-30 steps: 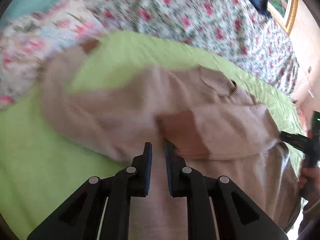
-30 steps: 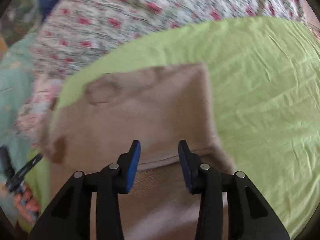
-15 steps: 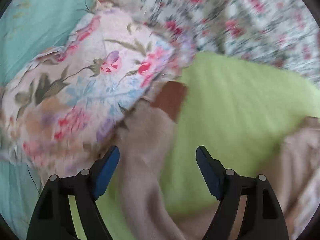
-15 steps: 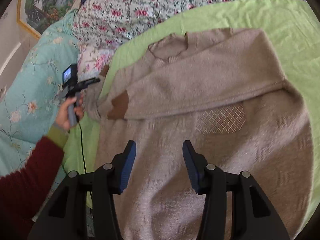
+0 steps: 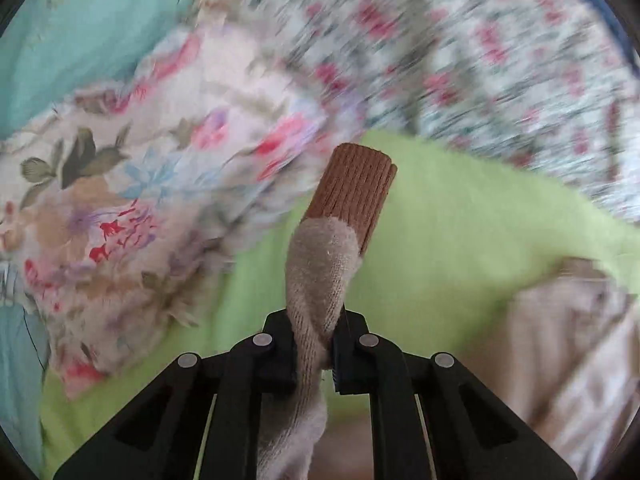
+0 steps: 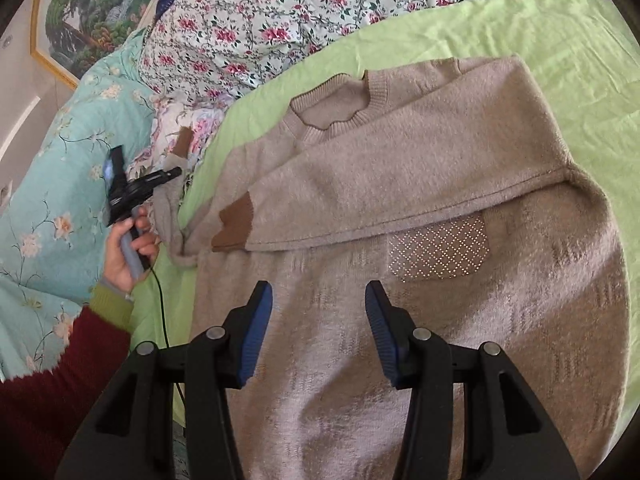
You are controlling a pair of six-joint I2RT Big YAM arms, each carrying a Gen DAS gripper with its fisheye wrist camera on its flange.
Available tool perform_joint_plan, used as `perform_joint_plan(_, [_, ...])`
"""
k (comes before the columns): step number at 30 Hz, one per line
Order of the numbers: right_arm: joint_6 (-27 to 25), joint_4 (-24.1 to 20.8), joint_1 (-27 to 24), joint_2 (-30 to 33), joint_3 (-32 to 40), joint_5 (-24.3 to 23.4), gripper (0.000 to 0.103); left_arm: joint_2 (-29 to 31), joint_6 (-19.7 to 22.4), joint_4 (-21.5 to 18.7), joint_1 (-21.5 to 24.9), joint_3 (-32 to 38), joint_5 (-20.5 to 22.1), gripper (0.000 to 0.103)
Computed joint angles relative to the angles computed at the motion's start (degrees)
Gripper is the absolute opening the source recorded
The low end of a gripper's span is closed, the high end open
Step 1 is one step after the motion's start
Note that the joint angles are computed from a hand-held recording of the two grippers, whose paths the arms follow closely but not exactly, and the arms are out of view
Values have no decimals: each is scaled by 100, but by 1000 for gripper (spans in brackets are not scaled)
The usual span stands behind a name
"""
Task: Fold small clothes
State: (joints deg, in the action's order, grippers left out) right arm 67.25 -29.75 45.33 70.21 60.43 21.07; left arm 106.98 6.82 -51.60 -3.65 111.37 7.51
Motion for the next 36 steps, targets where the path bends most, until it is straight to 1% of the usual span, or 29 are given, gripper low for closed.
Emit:
perform_joint_plan(2, [42, 30, 60, -76, -46, 102, 50, -561, -81, 321, -114, -634, 403, 10])
perform_joint_plan(5, [118, -22, 130, -195, -121, 286, 50, -1269, -266, 712, -473, -1409, 846, 10])
perform_joint_plan(8, [300, -77, 170, -388, -301, 496, 50, -1657, -524, 982, -1022, -1859, 1167, 10])
perform_joint_plan(9, [377, -88, 171, -476, -393, 570, 50, -1767, -540, 1027, -1163, -1994, 1210, 10])
perform_joint_plan(10, [481, -121, 171, -564, -487, 661, 50, -1823, -504, 1128, -1420, -2132, 1195, 10])
perform_joint_plan(12, [648, -139, 127, -722, -664, 738, 50, -1865, -382, 1201, -1851, -2306, 1075, 10])
perform_joint_plan(13, [742, -112, 101, -811, -769, 777, 50, -1810, -367, 1191, -2089, -2305, 973, 10])
perform_joint_plan(15, [866, -94, 33, -940, -929, 821, 50, -1705, -293, 1256, -2404, -2369, 790, 10])
perform_joint_plan(16, [899, -108, -3, -969, -967, 827, 50, -1550, -247, 1254, -2591, -2317, 640, 11])
perform_joint_plan(18, [946, -64, -120, -1029, -1065, 795, 50, -1280, -195, 1115, -2770, -2183, 598, 11])
perform_joint_plan(20, [935, 39, -250, -1049, -1124, 670, 50, -1054, -140, 966, -2928, -2151, 457, 17])
perform_joint_plan(21, [913, 75, -331, -1037, -1126, 597, 51, -887, -79, 831, -2961, -2026, 394, 18])
perform_joint_plan(22, [870, 138, -390, -1020, -1123, 551, 52, -779, -42, 725, -3010, -1969, 337, 20])
perform_joint_plan(23, [796, 252, -469, -1003, -1132, 501, 54, -816, -16, 690, -3020, -2042, 323, 31])
perform_joint_plan(24, [755, 319, -529, -982, -1127, 470, 55, -861, 11, 625, -3017, -2091, 344, 39])
perform_joint_plan(25, [718, 385, -594, -959, -1122, 435, 55, -954, 29, 668, -3001, -2209, 386, 56])
perform_joint_plan(26, [654, 518, -703, -916, -1120, 363, 55, -1107, 60, 764, -2976, -2382, 378, 67])
perform_joint_plan(27, [594, 603, -776, -873, -1105, 310, 55, -1325, 100, 905, -2937, -2624, 346, 70])
perform_joint_plan(28, [522, 684, -860, -816, -1085, 241, 55, -1521, 146, 949, -2870, -2803, 372, 73])
perform_joint_plan(31, [500, 724, -1111, -613, -1012, 108, 55, -2071, 185, 989, -2596, -3339, 358, 77])
perform_joint_plan(32, [495, 794, -1180, -570, -1029, 58, 55, -2261, 213, 933, -2474, -3464, 369, 77])
perform_joint_plan(34, [559, 932, -1327, -478, -1053, -143, 55, -2562, 216, 921, -2155, -3726, 320, 77])
perform_joint_plan(36, [518, 1106, -1437, -331, -1017, -331, 55, -2838, 227, 992, -1756, -4006, 92, 77])
